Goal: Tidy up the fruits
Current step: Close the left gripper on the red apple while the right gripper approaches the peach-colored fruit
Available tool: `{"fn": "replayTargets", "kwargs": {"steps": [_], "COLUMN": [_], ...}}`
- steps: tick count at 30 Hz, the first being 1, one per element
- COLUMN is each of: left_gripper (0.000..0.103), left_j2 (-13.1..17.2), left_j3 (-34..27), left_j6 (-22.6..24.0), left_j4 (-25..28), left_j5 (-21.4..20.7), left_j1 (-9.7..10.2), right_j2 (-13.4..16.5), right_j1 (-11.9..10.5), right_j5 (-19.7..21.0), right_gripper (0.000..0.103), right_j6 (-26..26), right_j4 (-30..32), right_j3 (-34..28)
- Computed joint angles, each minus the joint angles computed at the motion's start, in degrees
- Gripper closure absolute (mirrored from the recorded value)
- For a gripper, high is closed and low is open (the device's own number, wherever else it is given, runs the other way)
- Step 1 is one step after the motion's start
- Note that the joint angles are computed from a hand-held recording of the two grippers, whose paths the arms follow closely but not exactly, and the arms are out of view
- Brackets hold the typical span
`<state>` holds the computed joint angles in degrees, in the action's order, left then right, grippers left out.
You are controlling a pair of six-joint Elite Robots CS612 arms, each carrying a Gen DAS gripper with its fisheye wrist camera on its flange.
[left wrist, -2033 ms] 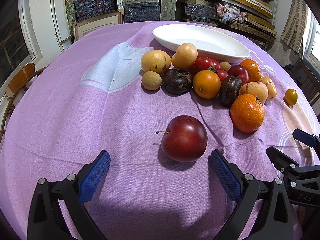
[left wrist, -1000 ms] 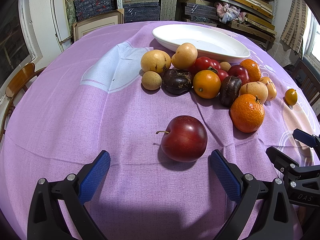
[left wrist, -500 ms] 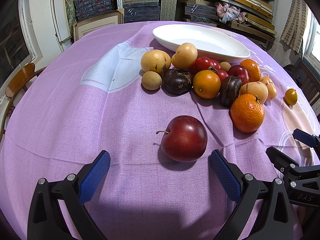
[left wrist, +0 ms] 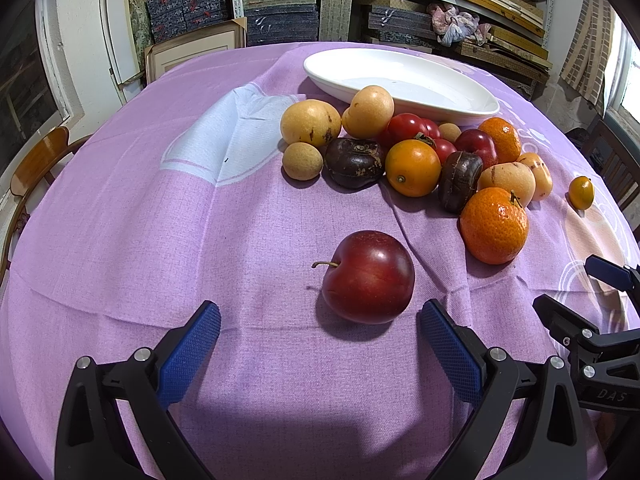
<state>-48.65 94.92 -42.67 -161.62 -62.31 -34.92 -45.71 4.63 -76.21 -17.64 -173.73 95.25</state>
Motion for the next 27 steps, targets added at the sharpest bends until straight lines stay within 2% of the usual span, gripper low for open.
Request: {"fn": "replayTargets", "kwargs": {"steps": [3,7,9,12,14,19,22,27], "left_gripper": [0.003,0.003,0.003,0.003,0.003,0.004,0.015,0.016], "left_j2": [-0.49,-0.36,-0.45,-0.15,-0.03,0.65,1.06,1.45], "left_j3": [0.67,0.92,0.76,0.40,0.45,-0.92,-1.78,-1.95], "left_j6": [2.63,3.72,5.61,8.58,9.48,10.61,11.27,11.39], "left_j4": [-1.11,-4.87,-4.77,-5.83,-7.51,-8.06,-7.07,-7.38], "left_j5": [-2.20,-5.87,-5.70,-3.88,-4.29,-7.22,-9.23,-10.23], "left_j1": [0.74,1.83,1.95,1.51,1.47,2.07,2.41,2.53], "right_j2": [-0.45,-0.47,-0.13,0.27,0.47,0.71,0.87,0.89], "right_j1": [-0.45,-1.79,-2.44,-3.64,-4.26,-4.55,-4.58,-4.39], "right_j5": [1.68,4.09,5.88,9.76,11.55,10.36,10.36,9.74], "right_gripper": [0.004,0.004,0.004,0.004,0.004,0.004,0.004,0.004], "right_j6": [-3.16,0.92,2.90,6.10,6.94,8.49,8.41,8.35], "right_j4": [4.29,-2.47,-4.26,-2.78,-1.58,-1.62,-1.48,-1.81], "right_j3": [-0.91,-0.10,-0.23,-0.84,-1.31,-1.61,-1.78,-1.72]}}
